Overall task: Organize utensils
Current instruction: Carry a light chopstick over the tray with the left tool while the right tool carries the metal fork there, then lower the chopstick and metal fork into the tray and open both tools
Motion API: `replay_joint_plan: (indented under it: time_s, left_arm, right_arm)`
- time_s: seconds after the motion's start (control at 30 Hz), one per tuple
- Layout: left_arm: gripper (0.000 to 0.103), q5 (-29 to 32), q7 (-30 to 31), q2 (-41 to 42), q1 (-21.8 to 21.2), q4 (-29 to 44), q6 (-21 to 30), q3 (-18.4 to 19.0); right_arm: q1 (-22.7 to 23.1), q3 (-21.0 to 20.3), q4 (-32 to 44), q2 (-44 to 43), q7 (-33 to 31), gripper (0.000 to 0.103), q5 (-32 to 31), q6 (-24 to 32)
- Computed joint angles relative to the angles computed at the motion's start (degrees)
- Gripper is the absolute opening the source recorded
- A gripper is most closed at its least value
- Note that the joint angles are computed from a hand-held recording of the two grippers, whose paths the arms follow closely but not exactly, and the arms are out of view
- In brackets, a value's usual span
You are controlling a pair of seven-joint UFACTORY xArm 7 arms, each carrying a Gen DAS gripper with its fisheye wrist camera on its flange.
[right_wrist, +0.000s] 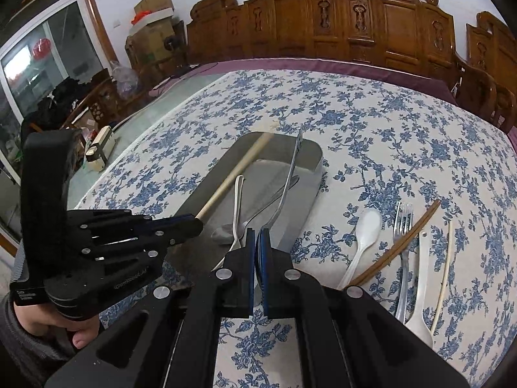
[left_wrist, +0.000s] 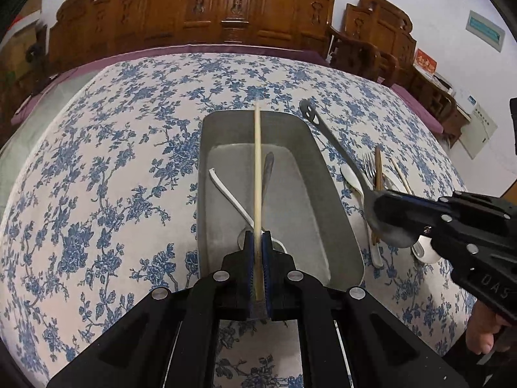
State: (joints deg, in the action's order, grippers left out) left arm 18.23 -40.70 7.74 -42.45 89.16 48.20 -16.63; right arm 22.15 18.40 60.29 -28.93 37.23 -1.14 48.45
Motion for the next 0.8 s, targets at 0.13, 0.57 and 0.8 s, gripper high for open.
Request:
replay_joint_plan:
  time_s: [0.13, 0.57, 0.8]
  left_arm:
    - [0.004, -0.4, 0.32, -0.42, 0.45, -0.21, -0.46, 0.17]
    - [0.005, 4.93, -2.67, -4.07, 2.62, -1.92, -0.25, 0.22]
    - [0.005, 5.34, -3.57, -5.46, 4.51, -3.11, -0.52, -0.02]
  right_arm:
    - [-0.09, 0.33, 0.85, 1.62, 0.32, 0.004, -0.37, -0.35]
    - [1.2, -0.5, 3.6, 8.93, 1.36, 0.004, -0.1, -2.88]
    - [2.39, -0.36, 5.3, 12.26, 2.06, 0.005, -1.32, -2.59]
